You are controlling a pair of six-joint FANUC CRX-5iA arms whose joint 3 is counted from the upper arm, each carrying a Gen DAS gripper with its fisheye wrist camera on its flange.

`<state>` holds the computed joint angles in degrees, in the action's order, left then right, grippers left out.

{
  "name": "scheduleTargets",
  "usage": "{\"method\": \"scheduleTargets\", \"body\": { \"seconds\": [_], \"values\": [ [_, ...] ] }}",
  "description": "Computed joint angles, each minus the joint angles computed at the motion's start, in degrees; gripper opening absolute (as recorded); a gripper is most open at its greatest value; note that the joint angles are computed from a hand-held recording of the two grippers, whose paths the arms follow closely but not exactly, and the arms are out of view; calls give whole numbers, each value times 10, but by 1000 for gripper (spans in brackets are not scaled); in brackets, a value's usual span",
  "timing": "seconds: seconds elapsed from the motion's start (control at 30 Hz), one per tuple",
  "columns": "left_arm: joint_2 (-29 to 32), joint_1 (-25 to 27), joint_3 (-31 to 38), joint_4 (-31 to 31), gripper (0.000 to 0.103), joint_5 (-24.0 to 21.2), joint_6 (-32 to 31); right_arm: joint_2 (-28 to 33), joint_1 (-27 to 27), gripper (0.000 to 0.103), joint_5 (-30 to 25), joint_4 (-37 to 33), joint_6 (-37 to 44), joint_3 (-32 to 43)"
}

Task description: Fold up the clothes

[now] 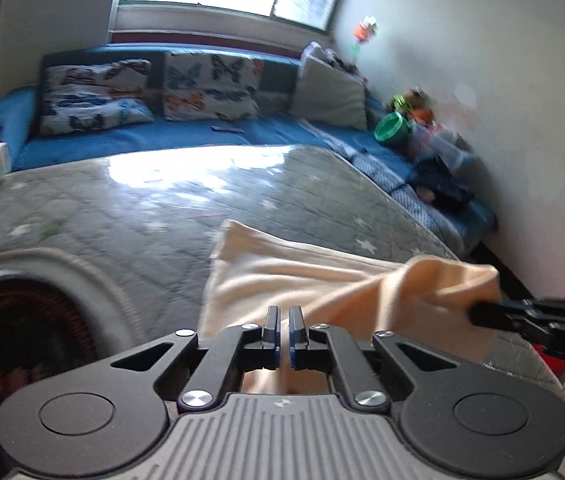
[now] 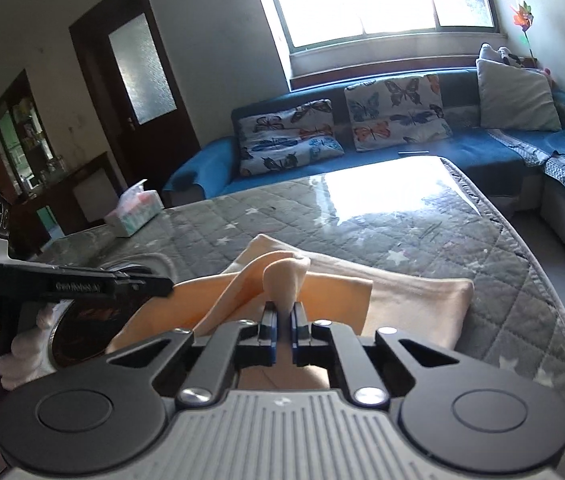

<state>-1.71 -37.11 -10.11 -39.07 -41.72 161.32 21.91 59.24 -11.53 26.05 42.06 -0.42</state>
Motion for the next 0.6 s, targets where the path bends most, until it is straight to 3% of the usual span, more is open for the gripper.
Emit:
{"method": "scheduleTargets", "body": {
  "seconds": [0.17, 0.3, 0.4, 0.5, 0.57, 0.6],
  "values": [
    [-57, -39, -39, -52, 3, -51, 87, -44, 11, 5, 8, 68, -54, -66],
    [-77, -42, -58, -37, 4, -42, 75, -73, 35, 5, -27, 25, -5, -88],
    [-67, -33, -54, -9, 8, -23, 36, -84, 53, 5, -80, -55, 76, -78],
    [-45, -31, -38, 6, 17, -15, 4, -93, 60, 12, -116, -105, 122, -72],
    [-29, -27, -25, 17, 32, -11, -20, -104, 61, 17, -114, -87, 100, -88],
    [-21, -24, -19, 23, 36, -10, -31, -111, 61, 25, -111, -67, 82, -98]
  ]
}}
